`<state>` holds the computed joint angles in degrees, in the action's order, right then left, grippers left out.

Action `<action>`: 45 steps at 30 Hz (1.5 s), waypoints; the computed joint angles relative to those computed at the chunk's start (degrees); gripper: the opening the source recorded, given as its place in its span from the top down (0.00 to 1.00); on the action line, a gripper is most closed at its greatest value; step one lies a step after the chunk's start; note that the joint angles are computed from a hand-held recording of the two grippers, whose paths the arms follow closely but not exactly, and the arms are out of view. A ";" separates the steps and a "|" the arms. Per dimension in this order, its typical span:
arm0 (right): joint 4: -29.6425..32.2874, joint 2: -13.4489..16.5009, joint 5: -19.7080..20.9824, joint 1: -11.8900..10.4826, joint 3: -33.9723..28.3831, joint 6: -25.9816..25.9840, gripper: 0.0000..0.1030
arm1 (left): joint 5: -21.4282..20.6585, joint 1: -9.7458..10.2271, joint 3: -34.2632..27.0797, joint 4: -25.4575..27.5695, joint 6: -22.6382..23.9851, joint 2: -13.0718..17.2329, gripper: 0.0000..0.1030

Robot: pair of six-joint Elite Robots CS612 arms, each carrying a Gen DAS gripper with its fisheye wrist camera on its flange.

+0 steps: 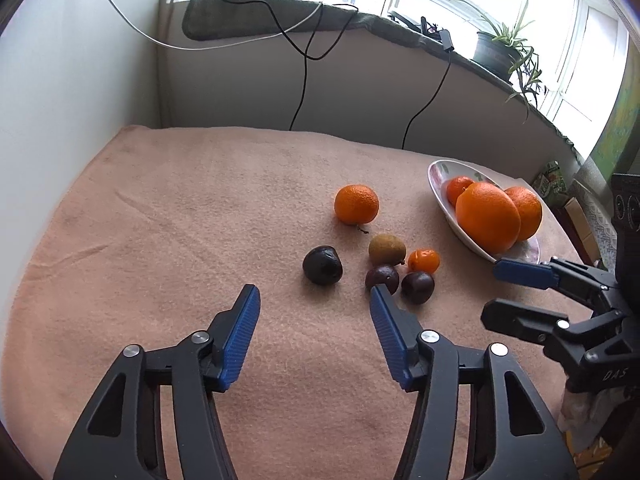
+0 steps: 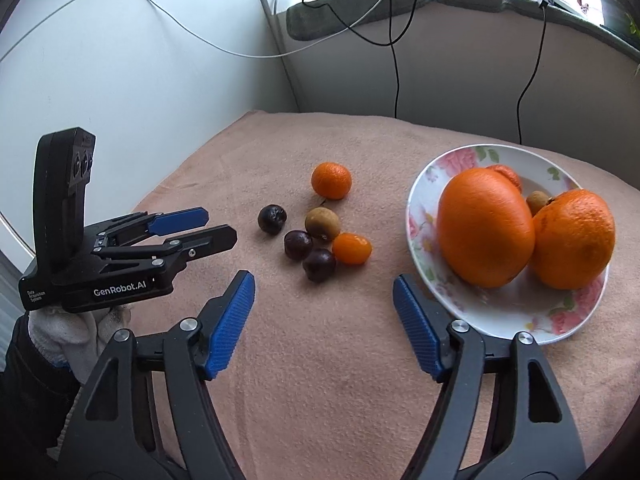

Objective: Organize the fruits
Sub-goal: 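Withdraw both grippers from the plate toward the dark purple plums, then close the right gripper on a dark plum while the left gripper grasps another plum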

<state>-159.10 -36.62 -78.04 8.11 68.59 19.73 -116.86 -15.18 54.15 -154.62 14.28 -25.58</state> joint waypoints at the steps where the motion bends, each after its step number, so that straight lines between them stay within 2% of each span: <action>1: 0.91 0.40 0.64 -0.01 -0.63 0.11 0.42 | -0.25 0.03 -0.60 0.66 -0.16 0.29 0.50; 3: 2.37 1.22 1.96 -0.09 -1.83 0.44 0.48 | -1.07 0.11 -1.50 1.71 -0.48 0.72 0.52; 11: 5.24 3.41 3.43 -0.26 -5.06 1.74 0.55 | -1.99 -0.12 -5.13 4.73 -0.24 2.61 0.60; 23: 9.14 5.90 2.84 0.14 -9.71 0.33 0.63 | -1.74 -0.40 -9.29 9.09 0.32 4.66 0.63; 29: 9.69 6.23 2.18 0.24 -10.39 -0.39 0.67 | -1.65 -0.56 -10.25 10.49 0.59 5.15 0.66; 34: 9.98 6.18 1.66 0.25 -10.32 -0.49 0.75 | -1.09 -0.81 -10.00 10.50 1.07 5.02 0.72; 36: 9.96 6.14 1.70 0.20 -10.24 -0.56 0.75 | -1.14 -0.89 -9.82 10.41 1.36 4.95 0.75; 45: 8.82 5.59 2.06 0.02 -9.16 -0.69 0.76 | -1.30 -0.78 -9.36 9.08 -0.04 4.80 0.75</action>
<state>-150.29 -31.03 -75.98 8.13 59.44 19.04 -118.16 -15.96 44.80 -145.54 14.24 -20.78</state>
